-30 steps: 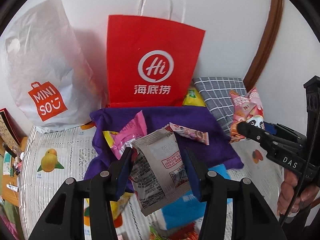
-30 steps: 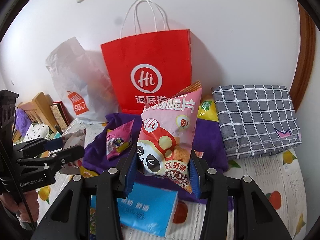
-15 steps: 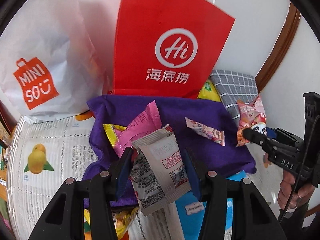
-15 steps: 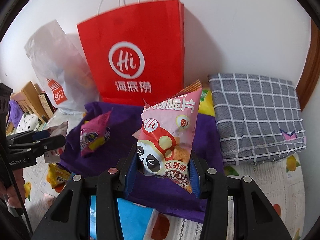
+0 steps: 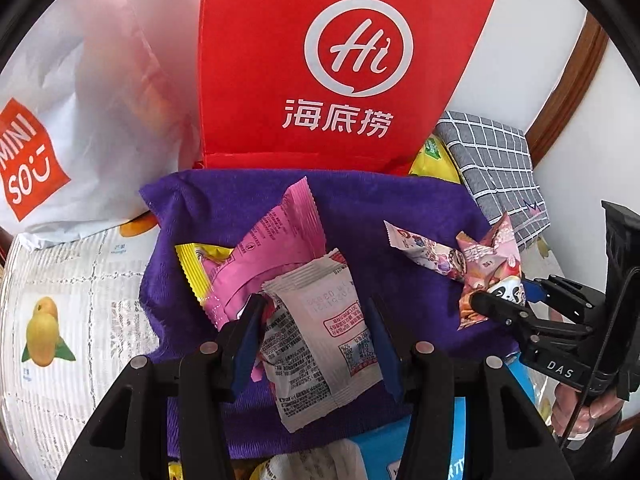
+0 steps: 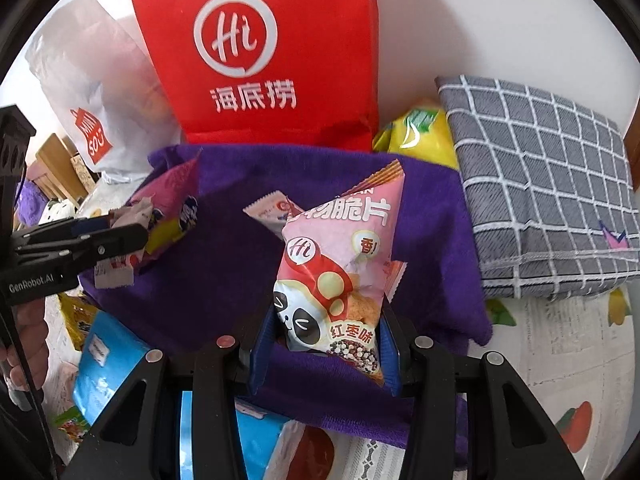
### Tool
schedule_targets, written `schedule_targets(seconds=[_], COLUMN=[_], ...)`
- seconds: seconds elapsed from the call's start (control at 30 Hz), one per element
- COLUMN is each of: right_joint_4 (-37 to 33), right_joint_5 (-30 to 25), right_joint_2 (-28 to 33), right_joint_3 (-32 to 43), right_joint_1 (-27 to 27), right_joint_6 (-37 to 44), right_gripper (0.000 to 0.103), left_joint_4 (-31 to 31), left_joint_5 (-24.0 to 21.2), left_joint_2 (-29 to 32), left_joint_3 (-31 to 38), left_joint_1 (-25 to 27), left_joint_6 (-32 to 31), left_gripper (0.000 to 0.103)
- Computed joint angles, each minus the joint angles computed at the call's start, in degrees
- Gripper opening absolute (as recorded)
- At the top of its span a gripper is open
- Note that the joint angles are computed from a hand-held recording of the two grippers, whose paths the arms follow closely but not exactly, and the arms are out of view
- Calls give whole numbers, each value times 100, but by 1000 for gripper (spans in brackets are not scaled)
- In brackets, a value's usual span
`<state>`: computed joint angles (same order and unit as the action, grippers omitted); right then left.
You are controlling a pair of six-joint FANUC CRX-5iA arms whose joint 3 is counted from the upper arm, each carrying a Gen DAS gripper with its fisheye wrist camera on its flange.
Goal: Organize snacks
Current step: 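Open both grippers to drop the two bags onto the purple towel, then withdraw both grippers and grasp the pink cake packet with the right gripper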
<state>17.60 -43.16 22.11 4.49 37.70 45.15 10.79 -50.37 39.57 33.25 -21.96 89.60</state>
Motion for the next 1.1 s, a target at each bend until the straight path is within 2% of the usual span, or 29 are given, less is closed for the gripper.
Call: schedule_targets(seconds=[0.23,0.3,0.37,0.43,0.57,0.77,0.87,1.0,1.1], right_joint_4=[-290,-93,57,88,339,906,1307,1834,2006], right_joint_5=[-200,-303,-326,-321,-389,-296,-239,-285,-231], right_joint_2=[196,243,248,190,-28,-597,-906,-1195,-1347], right_joint_3=[275,293,278,259,132,-388,-762,-1185,-1445], right_joint_1=[-23,15,37,43,120,477,772,1163,1409], right_joint_6=[340,162,5,-38,-334,-1013,-1357,-2004,-2433], right_gripper=[46,51,62,68,74,74,74,73,64], left_joint_4=[133,246,131,62,105,80,357,126,132], left_joint_5=[-101,-179,-150,-61,129,397,744,827,754], left_joint_2=[67,85,27,-91,-427,-1082,-1536,-1933,-2189], left_joint_3=[76,97,80,-31,-394,-1126,-1804,-2209,-2488], left_joint_1=[13,38,15,0,13,93,182,244,321], left_joint_6=[-114,-199,-109,-63,-112,-36,-243,10,119], left_gripper=[54,65,71,73,74,74,74,74,74])
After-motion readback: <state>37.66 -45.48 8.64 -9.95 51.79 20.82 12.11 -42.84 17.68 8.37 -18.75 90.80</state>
